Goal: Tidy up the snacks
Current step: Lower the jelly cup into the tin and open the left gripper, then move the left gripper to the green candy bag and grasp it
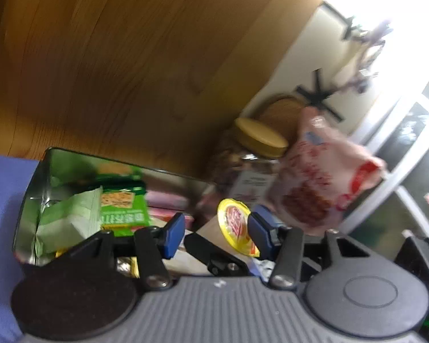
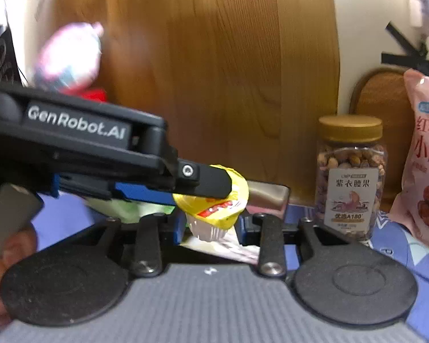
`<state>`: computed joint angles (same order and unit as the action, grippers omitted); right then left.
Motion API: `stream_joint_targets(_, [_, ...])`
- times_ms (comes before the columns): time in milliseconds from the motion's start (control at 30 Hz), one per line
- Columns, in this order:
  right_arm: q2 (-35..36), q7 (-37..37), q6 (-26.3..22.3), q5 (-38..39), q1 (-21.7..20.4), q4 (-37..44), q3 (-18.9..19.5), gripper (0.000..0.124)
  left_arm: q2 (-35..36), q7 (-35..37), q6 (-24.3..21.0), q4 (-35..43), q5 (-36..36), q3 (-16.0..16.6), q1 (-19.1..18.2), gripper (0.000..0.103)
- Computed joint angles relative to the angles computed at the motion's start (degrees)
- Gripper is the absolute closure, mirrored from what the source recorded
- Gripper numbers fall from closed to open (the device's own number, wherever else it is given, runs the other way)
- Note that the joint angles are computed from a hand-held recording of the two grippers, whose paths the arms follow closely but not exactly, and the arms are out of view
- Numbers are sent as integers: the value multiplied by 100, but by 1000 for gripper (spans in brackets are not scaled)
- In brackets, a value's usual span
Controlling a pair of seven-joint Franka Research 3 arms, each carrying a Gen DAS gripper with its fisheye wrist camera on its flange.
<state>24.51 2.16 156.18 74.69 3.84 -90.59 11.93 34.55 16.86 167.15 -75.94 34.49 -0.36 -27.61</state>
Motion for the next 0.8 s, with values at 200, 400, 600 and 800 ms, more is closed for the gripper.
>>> stream_joint_targets(200, [-78, -124, 120, 425, -342, -177, 238, 79, -761, -1628, 590, -1106, 1210, 1167, -723, 53])
stream_joint_targets(400, [-916, 590, -2122, 606, -837, -1287, -241, 80, -2076, -3712, 48, -2808, 3336, 1995, -1660, 46])
stream_joint_targets(600, [-595, 1290, -1930, -221, -182, -1194, -538, 80, -1815, -2872, 404, -3222, 1794, 1074, -735, 42])
stream_joint_targets(800, [-736, 1446, -2010, -377, -61, -1366, -466, 111, -1639, -2832, -6, -2956, 1988, 554, -510, 65])
